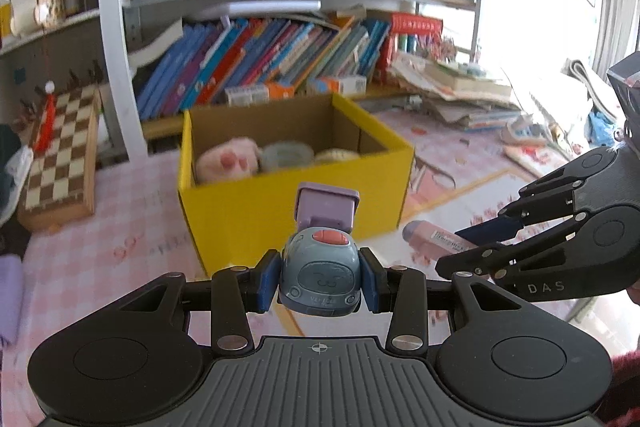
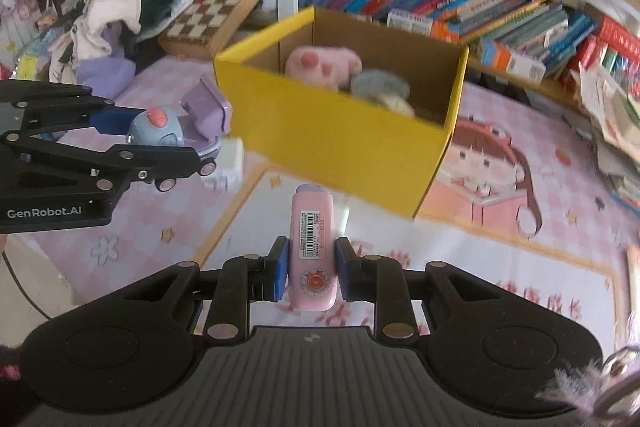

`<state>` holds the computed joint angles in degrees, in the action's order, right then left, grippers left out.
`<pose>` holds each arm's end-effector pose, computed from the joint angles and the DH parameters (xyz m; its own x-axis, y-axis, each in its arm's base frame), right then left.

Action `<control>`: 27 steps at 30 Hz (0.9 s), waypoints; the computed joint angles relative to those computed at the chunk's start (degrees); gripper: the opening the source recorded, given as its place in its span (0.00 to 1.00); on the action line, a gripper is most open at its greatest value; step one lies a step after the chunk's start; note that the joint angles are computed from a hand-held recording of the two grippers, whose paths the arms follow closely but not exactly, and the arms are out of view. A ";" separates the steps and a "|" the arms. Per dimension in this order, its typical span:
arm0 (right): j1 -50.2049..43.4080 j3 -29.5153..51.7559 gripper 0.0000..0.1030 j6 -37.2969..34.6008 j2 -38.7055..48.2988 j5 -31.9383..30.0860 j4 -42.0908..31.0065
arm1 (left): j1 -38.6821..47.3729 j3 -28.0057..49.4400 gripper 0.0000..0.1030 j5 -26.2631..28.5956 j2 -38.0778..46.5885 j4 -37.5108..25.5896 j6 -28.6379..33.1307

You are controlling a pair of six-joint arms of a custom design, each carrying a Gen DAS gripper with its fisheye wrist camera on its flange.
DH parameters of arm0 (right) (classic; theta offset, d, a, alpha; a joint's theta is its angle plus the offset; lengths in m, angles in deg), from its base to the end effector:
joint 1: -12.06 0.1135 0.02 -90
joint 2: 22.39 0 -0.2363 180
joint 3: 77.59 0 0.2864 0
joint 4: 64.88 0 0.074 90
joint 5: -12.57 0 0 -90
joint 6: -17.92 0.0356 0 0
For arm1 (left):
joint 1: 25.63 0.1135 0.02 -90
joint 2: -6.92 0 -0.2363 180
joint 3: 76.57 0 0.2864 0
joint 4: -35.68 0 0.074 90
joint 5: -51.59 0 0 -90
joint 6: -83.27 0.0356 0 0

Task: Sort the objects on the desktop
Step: 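Lift the toy car with the left gripper while the right gripper carries the pink tube toward the box, then open both grippers over the yellow box to drop the toy car and pink tube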

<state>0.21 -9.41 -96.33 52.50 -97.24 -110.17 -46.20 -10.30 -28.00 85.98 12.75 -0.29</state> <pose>0.3049 -0.0516 0.2235 -0.6986 -0.2482 -0.6710 -0.3268 0.9451 -0.0094 0.3188 -0.1265 0.2185 -0.4890 0.3013 -0.8186 0.5412 0.8408 -0.0138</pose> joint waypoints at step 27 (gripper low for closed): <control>-0.33 36.11 0.22 -9.10 30.61 -4.31 1.13 | -1.79 26.43 0.39 -7.27 23.73 2.43 -1.78</control>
